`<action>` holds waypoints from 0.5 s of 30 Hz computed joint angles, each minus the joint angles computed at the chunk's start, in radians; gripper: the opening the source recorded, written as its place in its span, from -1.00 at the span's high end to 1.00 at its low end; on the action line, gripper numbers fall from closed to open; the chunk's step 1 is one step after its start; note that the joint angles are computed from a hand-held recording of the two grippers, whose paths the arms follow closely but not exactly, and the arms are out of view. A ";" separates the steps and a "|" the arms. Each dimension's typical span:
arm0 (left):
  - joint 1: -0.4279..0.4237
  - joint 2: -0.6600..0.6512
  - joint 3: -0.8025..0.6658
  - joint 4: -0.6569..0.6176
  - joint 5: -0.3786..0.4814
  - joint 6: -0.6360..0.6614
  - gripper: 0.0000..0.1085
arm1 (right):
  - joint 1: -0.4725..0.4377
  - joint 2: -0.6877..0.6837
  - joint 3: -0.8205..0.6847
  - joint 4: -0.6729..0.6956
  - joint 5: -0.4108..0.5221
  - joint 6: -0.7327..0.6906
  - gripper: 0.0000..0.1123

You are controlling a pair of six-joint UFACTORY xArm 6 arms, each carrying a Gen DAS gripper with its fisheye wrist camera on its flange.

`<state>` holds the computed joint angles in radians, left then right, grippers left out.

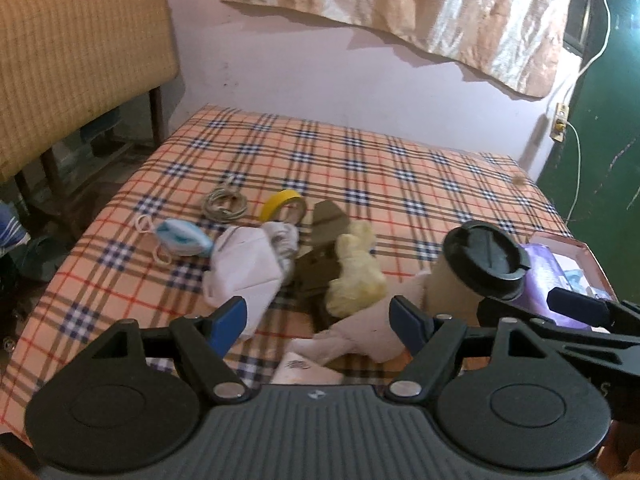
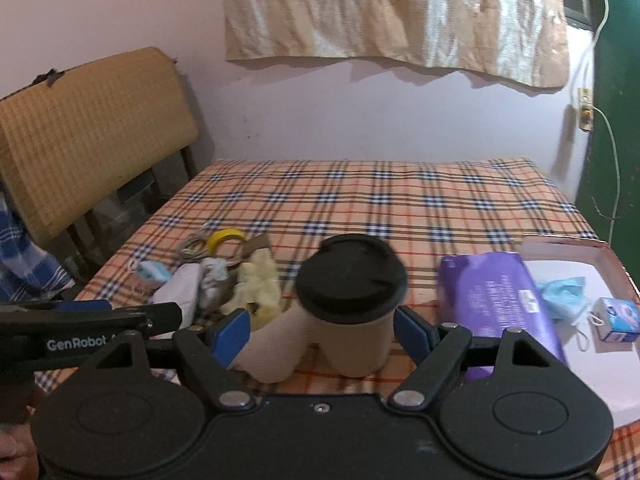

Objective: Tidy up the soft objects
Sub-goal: 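Move both open grippers back over the items on the table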

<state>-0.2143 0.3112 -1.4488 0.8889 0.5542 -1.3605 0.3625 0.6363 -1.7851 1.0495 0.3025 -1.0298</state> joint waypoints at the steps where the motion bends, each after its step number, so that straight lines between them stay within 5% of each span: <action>1: 0.003 -0.010 0.015 0.007 -0.003 -0.008 -0.48 | 0.005 -0.001 0.002 -0.001 0.003 -0.001 -0.65; 15: 0.076 -0.064 0.142 0.039 -0.058 -0.082 -0.59 | 0.027 -0.006 0.010 0.103 0.044 -0.110 -0.65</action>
